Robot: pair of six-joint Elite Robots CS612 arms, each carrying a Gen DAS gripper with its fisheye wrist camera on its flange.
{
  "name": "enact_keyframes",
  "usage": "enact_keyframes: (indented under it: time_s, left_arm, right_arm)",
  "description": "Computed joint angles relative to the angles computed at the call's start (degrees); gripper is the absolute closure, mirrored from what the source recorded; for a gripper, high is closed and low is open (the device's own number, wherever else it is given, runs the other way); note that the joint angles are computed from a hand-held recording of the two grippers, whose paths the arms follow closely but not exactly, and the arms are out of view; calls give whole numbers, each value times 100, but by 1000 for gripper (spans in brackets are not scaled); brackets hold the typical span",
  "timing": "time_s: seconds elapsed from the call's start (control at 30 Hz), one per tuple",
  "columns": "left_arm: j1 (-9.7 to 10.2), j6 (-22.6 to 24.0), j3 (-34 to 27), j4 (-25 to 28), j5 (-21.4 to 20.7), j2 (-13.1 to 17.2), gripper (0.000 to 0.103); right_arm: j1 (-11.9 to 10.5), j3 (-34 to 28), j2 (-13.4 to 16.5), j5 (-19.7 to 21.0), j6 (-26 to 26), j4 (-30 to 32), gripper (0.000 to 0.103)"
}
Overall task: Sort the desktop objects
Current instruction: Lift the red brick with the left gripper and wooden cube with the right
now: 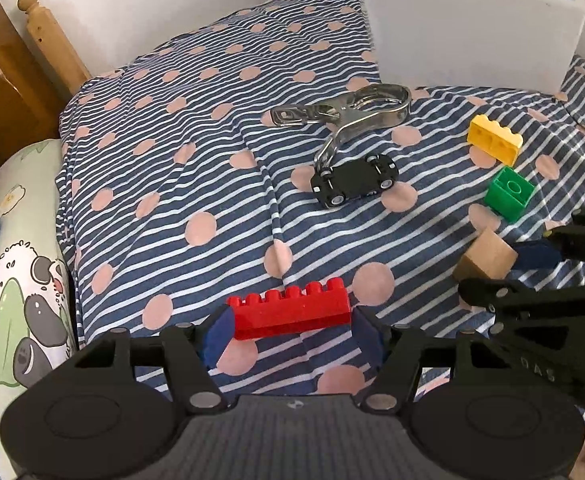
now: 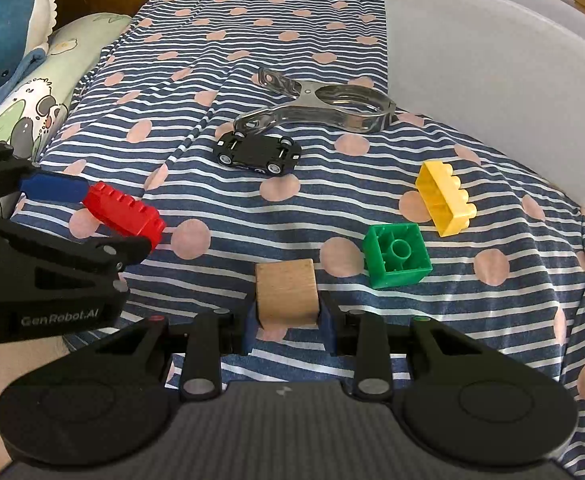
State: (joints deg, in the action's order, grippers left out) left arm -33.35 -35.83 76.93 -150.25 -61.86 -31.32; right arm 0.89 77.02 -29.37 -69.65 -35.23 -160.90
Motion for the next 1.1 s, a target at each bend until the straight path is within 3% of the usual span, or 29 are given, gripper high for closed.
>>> enact_keyframes:
  time_s: [0.67,0.87,1.1]
  left_arm:
    - [47,-316,-216,243,213,140,25]
    - [141,-388,-253,263,-101,163,24]
    - [122,-388,-180,131,-96,137,25]
  right_arm:
    - [12,7,7,-25,21,-35,68]
    - [14,2,10,-22,22,-32,68]
    - [14,-4,14,-15,33,-33,68]
